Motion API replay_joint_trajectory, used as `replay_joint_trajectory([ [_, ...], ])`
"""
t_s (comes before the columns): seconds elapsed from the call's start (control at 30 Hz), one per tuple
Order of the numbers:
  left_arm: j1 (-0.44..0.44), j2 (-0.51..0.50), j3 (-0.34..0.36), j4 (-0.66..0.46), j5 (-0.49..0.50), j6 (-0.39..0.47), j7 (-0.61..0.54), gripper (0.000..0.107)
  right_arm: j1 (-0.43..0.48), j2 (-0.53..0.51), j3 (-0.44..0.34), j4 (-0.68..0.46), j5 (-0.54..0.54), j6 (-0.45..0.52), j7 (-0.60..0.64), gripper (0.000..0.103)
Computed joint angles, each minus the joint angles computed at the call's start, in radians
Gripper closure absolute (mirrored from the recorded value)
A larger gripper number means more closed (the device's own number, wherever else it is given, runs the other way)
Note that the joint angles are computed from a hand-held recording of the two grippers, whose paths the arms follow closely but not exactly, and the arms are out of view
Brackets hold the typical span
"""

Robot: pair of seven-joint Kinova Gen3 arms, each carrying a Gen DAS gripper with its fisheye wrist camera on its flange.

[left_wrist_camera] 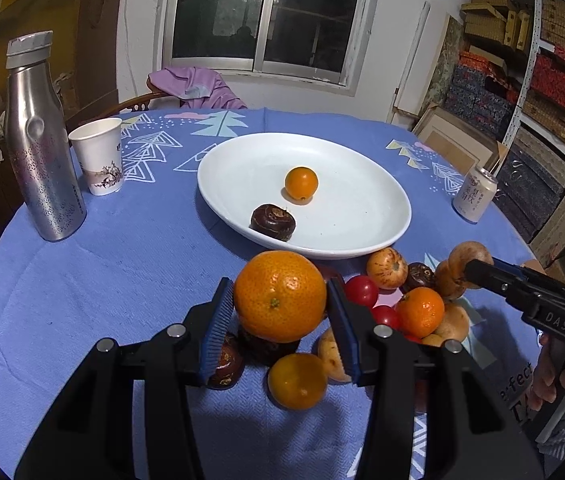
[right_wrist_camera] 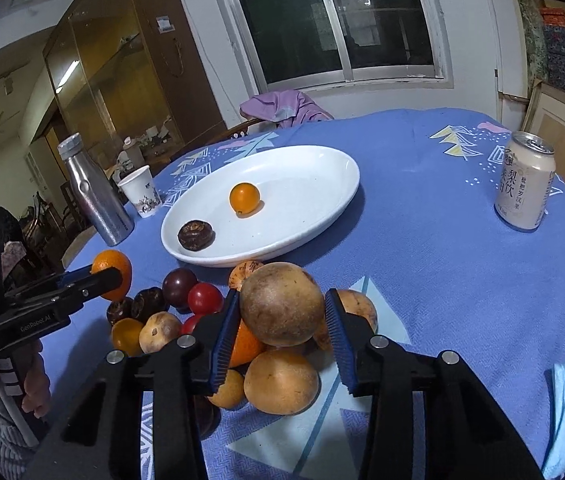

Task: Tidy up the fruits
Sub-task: 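Lower both held fruits onto the white plate and open both grippers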

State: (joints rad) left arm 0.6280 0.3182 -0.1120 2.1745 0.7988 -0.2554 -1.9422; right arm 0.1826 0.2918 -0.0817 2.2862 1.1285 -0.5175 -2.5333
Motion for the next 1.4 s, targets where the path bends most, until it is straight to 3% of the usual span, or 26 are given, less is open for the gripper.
replay_joint_trajectory([
  [0.07, 0.023, -0.006, -0.044, -0.014, 0.004, 0.027, 0.013, 0.061, -0.003, -0.013, 0.036, 0.006, 0.026, -0.045, -0.041, 0.059],
  [0.17, 0.113, -0.009, -0.183, -0.067, 0.109, 0.095, -0.075, 0.061, -0.057, -0.031, 0.123, -0.016, 0.111, -0.098, -0.163, 0.059],
  [0.23, 0.168, 0.003, -0.276, -0.119, 0.188, 0.139, -0.157, 0.061, -0.052, -0.044, 0.1, -0.056, 0.171, -0.079, -0.244, 0.059],
  [0.3, 0.226, 0.027, -0.368, -0.172, 0.248, 0.176, -0.208, 0.061, -0.025, -0.042, 0.022, -0.114, 0.219, -0.027, -0.326, 0.059],
  [0.37, 0.269, 0.067, -0.461, -0.234, 0.252, 0.24, -0.194, 0.061, -0.041, -0.026, 0.002, -0.172, 0.271, -0.004, -0.407, 0.059],
  [0.5, 0.309, 0.187, -0.61, -0.359, 0.183, 0.403, -0.059, 0.061, -0.149, 0.059, 0.057, -0.289, 0.34, 0.011, -0.556, 0.06],
  [0.63, 0.236, 0.281, -0.619, -0.454, 0.238, 0.544, -0.095, 0.061, -0.254, 0.14, 0.122, -0.366, 0.455, 0.061, -0.684, 0.06],
  [0.73, 0.189, 0.316, -0.583, -0.49, 0.251, 0.569, -0.123, 0.061, -0.287, 0.169, 0.159, -0.389, 0.504, 0.075, -0.756, 0.06],
  [0.83, 0.202, 0.351, -0.634, -0.508, 0.358, 0.621, -0.206, 0.059, -0.305, 0.178, 0.196, -0.39, 0.484, 0.055, -0.753, 0.056],
  [0.9, 0.244, 0.366, -0.691, -0.502, 0.402, 0.623, -0.227, 0.033, -0.285, 0.176, 0.186, -0.376, 0.419, 0.037, -0.693, 0.048],
  [0.97, 0.275, 0.351, -0.711, -0.477, 0.439, 0.581, -0.253, 0.029, -0.271, 0.161, 0.17, -0.361, 0.38, 0.042, -0.651, 0.047],
  [1.13, 0.232, 0.216, -0.576, -0.404, 0.396, 0.441, -0.265, 0.028, -0.218, 0.114, 0.134, -0.322, 0.346, 0.01, -0.589, 0.047],
  [1.27, 0.24, 0.118, -0.51, -0.319, 0.384, 0.348, -0.279, 0.018, -0.185, 0.04, 0.11, -0.244, 0.269, 0.011, -0.504, 0.028],
  [1.4, 0.317, 0.055, -0.499, -0.172, 0.394, 0.187, -0.306, 0.016, -0.129, -0.02, 0.083, -0.158, 0.209, -0.011, -0.402, 0.024],
])
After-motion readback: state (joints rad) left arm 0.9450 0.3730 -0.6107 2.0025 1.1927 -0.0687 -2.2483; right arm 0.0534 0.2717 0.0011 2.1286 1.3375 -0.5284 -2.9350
